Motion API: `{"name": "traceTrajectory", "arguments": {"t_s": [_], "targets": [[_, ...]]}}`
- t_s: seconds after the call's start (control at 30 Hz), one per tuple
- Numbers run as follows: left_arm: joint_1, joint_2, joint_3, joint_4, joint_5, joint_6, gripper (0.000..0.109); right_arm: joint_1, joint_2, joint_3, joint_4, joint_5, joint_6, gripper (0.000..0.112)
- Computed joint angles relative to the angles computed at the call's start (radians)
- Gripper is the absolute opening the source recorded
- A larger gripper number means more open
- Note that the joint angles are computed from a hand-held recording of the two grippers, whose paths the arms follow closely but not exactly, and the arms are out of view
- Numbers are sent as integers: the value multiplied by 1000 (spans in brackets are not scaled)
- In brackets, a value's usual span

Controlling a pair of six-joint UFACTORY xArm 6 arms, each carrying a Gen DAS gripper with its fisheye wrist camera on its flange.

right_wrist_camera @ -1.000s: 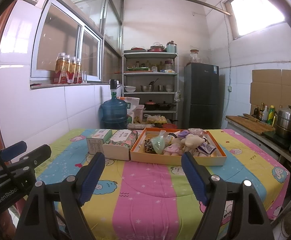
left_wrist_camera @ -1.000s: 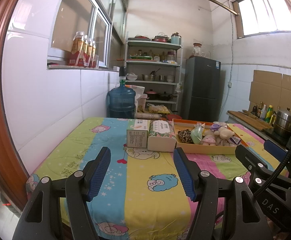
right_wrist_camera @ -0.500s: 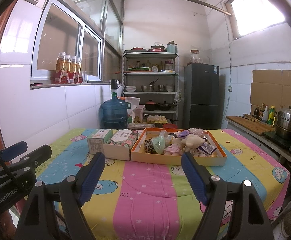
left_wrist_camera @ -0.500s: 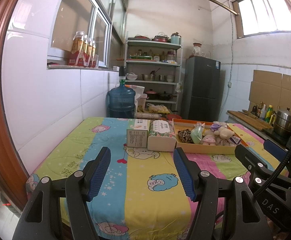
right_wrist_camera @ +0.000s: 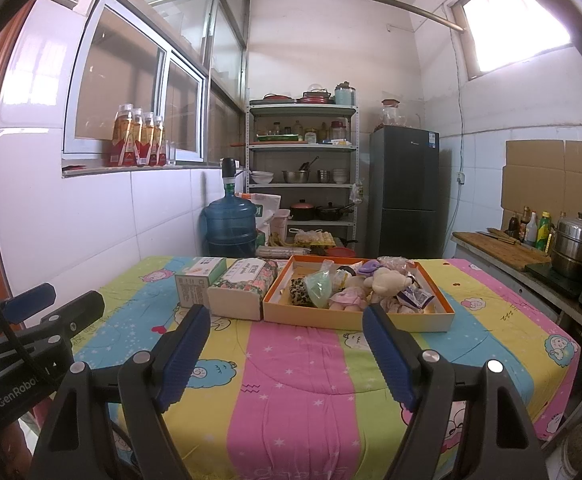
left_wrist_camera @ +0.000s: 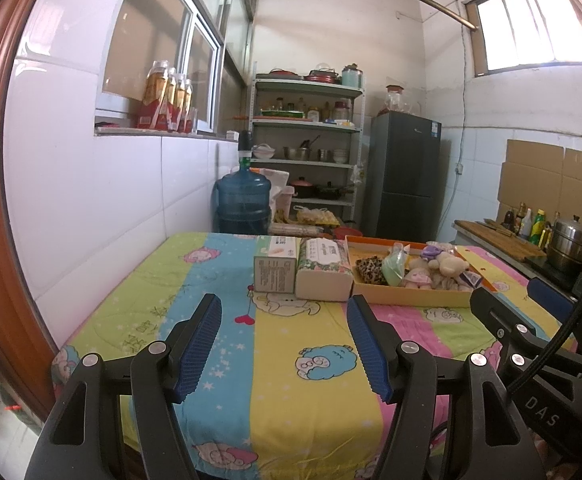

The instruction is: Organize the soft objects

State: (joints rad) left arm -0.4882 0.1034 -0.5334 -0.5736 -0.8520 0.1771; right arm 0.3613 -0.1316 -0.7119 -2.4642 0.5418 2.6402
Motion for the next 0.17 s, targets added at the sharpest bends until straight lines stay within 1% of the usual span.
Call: {"name": "traceTrajectory", "arguments": {"t_s": [0.17], "targets": [[5,1,-1,7,3,-3,67,1,2,-1,3,0,-3,78]]}}
